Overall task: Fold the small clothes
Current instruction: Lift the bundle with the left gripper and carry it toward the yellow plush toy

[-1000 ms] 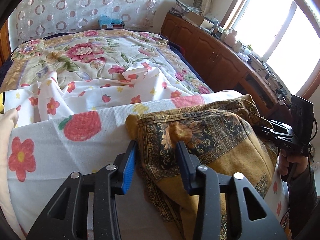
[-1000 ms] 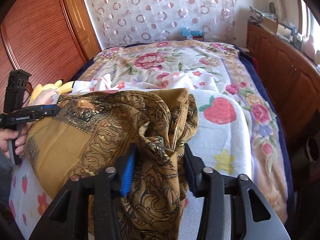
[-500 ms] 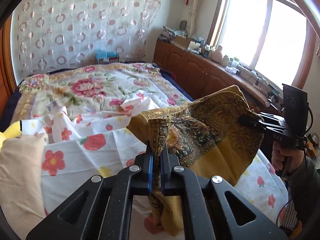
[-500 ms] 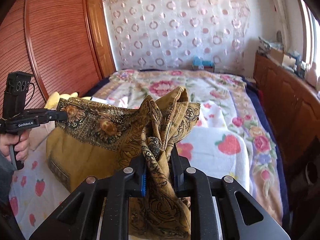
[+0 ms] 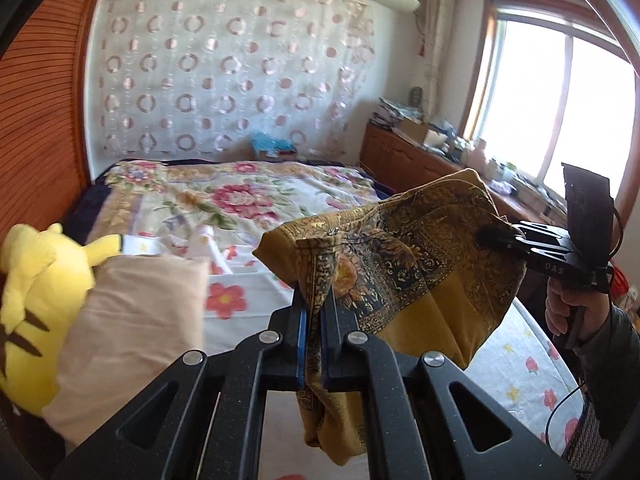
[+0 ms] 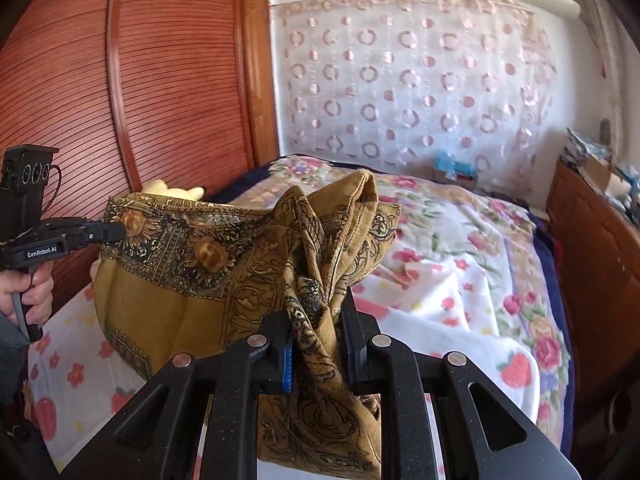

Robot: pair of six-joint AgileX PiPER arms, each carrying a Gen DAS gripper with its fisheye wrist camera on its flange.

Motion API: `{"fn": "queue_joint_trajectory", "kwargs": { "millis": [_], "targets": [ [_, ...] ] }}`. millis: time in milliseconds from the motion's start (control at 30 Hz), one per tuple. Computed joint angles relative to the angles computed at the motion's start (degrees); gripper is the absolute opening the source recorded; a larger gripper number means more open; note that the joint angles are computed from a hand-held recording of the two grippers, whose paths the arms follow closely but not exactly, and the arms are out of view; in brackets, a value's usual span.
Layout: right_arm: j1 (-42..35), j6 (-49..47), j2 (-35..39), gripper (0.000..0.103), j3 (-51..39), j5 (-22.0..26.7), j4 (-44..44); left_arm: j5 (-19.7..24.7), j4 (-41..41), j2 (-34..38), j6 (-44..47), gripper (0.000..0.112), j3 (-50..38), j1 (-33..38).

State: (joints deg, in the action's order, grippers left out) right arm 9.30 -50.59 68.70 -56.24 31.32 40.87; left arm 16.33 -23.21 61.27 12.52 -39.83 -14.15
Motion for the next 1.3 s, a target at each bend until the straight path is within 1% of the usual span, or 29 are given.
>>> {"fn": "queue_joint_trajectory", "kwargs": {
  "millis": [33,67,100,133,233,267,333,433,467,533,633,733,767,800,867,967,1033,1067,1100,1133,1200,1300],
  "targets": [
    [0.9,-0.5,1.6,0.018,-1.8,-0.1,0.0,0.3,-1.9,-1.7,2.3,0.006,1.2,2.1],
    [2.9,1.3,1.6,0.018,-2.5,-0.5,-1.9,0.4,-4.5,-3.4,5.3,0.006,2.6,4.7],
    [4.6,2.2,2.8,0.018,-3.9,-0.9,-3.2,0.5,-5.8,-4.4,6.9,0.006,3.3,6.2],
    [5.9,2.6,4.2,0.018,-5.5,-1.1,-4.1,0.6,-8.6,-5.4,10.4,0.006,4.4,8.5],
    [9.9,4.1,8.4,0.018,-10.3,-1.5,-7.0,2.5,-20.6,-7.2,23.8,0.006,6.8,16.8],
    [11.2,4.8,9.9,0.018,-12.2,-1.5,-8.0,3.2,-25.3,-7.3,28.8,0.006,7.4,19.8],
    [13.0,5.2,13.5,0.018,-16.4,-1.3,-9.6,4.4,-31.8,-7.3,36.0,0.006,8.6,24.3],
    [15.4,6.0,18.2,0.018,-22.4,-0.4,-12.0,7.6,-43.0,-6.5,48.0,0.006,11.0,32.0],
    [15.9,5.8,19.5,0.018,-24.0,0.0,-12.5,8.1,-45.3,-6.2,50.7,0.006,11.9,33.5],
    [17.4,6.6,22.3,0.018,-27.8,0.8,-14.9,8.0,-47.4,-5.9,53.3,0.006,13.7,35.0],
    [18.8,6.2,27.5,0.018,-33.7,2.5,-18.1,9.8,-53.3,-6.3,60.5,0.006,17.5,39.6],
    [20.2,8.3,34.7,0.018,-42.8,5.2,-22.8,13.0,-56.5,-6.7,65.3,0.006,20.1,44.6],
    [20.6,8.8,37.2,0.018,-46.2,6.4,-23.7,15.3,-57.0,-6.2,67.5,0.006,20.6,47.8],
    [20.9,9.4,39.8,0.018,-50.0,7.8,-24.6,15.9,-57.3,-6.1,68.3,0.006,20.9,48.8],
    [21.7,10.5,45.1,0.018,-58.5,11.3,-25.7,15.8,-57.8,-6.5,69.1,0.006,21.9,49.7],
    [23.1,10.5,51.3,0.018,-68.4,14.7,-27.1,16.1,-59.4,-4.9,70.9,0.006,22.3,51.0],
    [24.0,11.6,56.0,0.018,-76.2,18.3,-28.6,16.1,-60.9,-3.8,73.1,0.006,22.9,51.9],
    [24.3,11.9,57.7,0.018,-78.8,18.9,-29.1,16.0,-61.7,-3.1,74.2,0.006,23.1,52.3],
    [24.6,11.6,57.8,0.018,-79.1,19.4,-29.0,16.6,-61.2,-3.5,74.3,0.006,23.7,53.4],
    [24.7,11.7,58.9,0.018,-80.8,20.3,-29.0,16.4,-61.5,-3.4,74.8,0.006,24.0,53.6],
    [25.1,11.8,59.7,0.018,-81.8,20.6,-29.0,16.3,-62.0,-2.5,75.7,0.006,24.4,54.3],
    [25.8,13.3,64.2,0.019,-89.5,24.2,-29.8,15.2,-61.9,-2.0,75.5,0.006,24.8,53.9]
  ]
}}
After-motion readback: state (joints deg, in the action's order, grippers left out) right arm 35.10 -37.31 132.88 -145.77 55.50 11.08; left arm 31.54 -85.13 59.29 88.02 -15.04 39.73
